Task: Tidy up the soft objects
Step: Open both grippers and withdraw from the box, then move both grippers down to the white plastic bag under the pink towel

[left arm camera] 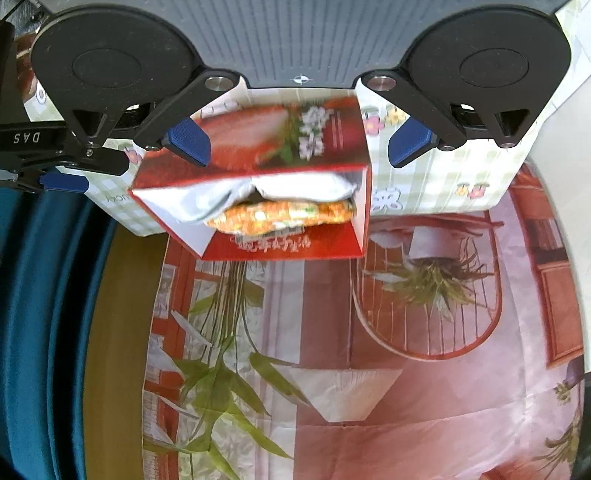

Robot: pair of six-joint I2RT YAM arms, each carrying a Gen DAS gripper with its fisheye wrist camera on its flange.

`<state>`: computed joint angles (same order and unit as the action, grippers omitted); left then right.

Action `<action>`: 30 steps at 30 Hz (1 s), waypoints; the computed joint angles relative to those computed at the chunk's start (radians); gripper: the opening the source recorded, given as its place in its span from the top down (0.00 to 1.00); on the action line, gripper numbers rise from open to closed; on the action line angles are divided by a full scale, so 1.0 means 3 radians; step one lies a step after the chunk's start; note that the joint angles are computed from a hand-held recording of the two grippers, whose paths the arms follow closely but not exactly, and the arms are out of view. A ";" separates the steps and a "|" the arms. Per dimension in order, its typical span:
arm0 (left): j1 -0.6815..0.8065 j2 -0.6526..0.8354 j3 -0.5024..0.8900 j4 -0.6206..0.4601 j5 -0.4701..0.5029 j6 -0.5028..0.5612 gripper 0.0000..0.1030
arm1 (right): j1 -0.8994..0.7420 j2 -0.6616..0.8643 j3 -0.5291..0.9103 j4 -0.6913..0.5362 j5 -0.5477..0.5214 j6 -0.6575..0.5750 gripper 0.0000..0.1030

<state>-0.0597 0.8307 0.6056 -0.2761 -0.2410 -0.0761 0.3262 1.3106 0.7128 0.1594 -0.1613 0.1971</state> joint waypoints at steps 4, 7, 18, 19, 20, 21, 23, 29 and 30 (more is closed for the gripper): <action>-0.0114 -0.0253 -0.0221 -0.0108 -0.0091 -0.0091 0.00 | 0.0035 -0.0198 -0.0291 0.0067 0.0098 -0.0062 0.00; -0.0191 -0.0430 -0.0384 -0.0170 -0.0162 -0.0188 0.00 | 0.0064 -0.0361 -0.0510 0.0112 0.0044 -0.0156 0.00; -0.0346 -0.0712 -0.0777 -0.0286 -0.0408 -0.0422 0.00 | 0.0342 -0.0698 -0.0969 0.0099 0.0185 -0.0243 0.00; -0.0342 -0.0742 -0.0795 -0.0339 -0.0402 -0.0460 0.00 | 0.0369 -0.0715 -0.0993 0.0095 0.0215 -0.0248 0.00; -0.0329 -0.0764 -0.0816 -0.0380 -0.0370 -0.0502 0.00 | 0.0362 -0.0714 -0.1004 0.0081 0.0182 -0.0253 0.00; -0.0285 -0.0742 -0.0827 -0.0419 -0.0285 -0.0533 0.00 | 0.0341 -0.0708 -0.1018 0.0063 0.0115 -0.0247 0.00; -0.0273 -0.0657 -0.0832 -0.0441 -0.0217 -0.0571 0.00 | 0.0311 -0.0672 -0.1033 0.0026 0.0029 -0.0222 0.00; -0.0215 -0.0489 -0.0823 -0.0465 -0.0073 -0.0578 0.00 | 0.0487 -0.0617 -0.1086 0.0008 0.0333 -0.0203 0.00; -0.0217 -0.0490 -0.0826 -0.0501 -0.0057 -0.0590 0.00 | 0.0473 -0.0605 -0.1085 0.0002 0.0301 -0.0188 0.00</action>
